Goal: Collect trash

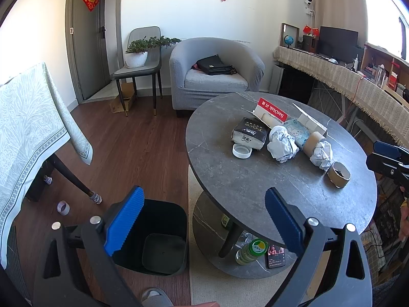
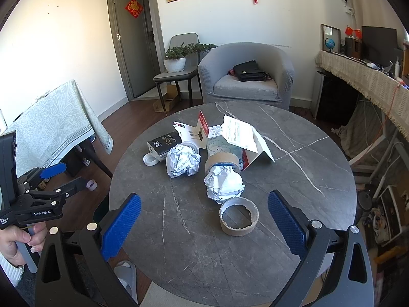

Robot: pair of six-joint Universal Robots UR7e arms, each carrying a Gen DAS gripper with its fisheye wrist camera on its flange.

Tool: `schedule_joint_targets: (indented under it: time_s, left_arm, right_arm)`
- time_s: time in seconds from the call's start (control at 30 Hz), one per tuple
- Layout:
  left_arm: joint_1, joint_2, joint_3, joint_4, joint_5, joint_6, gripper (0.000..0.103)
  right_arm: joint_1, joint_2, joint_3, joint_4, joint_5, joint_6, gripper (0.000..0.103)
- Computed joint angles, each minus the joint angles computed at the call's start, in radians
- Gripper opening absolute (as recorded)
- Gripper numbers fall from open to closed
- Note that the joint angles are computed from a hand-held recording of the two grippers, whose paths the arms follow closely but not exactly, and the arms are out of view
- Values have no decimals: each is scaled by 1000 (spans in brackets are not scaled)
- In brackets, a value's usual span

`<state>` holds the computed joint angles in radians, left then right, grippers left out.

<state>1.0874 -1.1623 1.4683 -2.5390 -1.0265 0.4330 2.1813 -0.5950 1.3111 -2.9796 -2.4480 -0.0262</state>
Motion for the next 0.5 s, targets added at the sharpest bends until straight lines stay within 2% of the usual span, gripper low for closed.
schedule_joint_targets:
  time_s: [0.5]
  left_arm:
    - [1,0,-4,7,0,0,97]
  right_arm:
    - [1,8,-8,-6,0,-5,100]
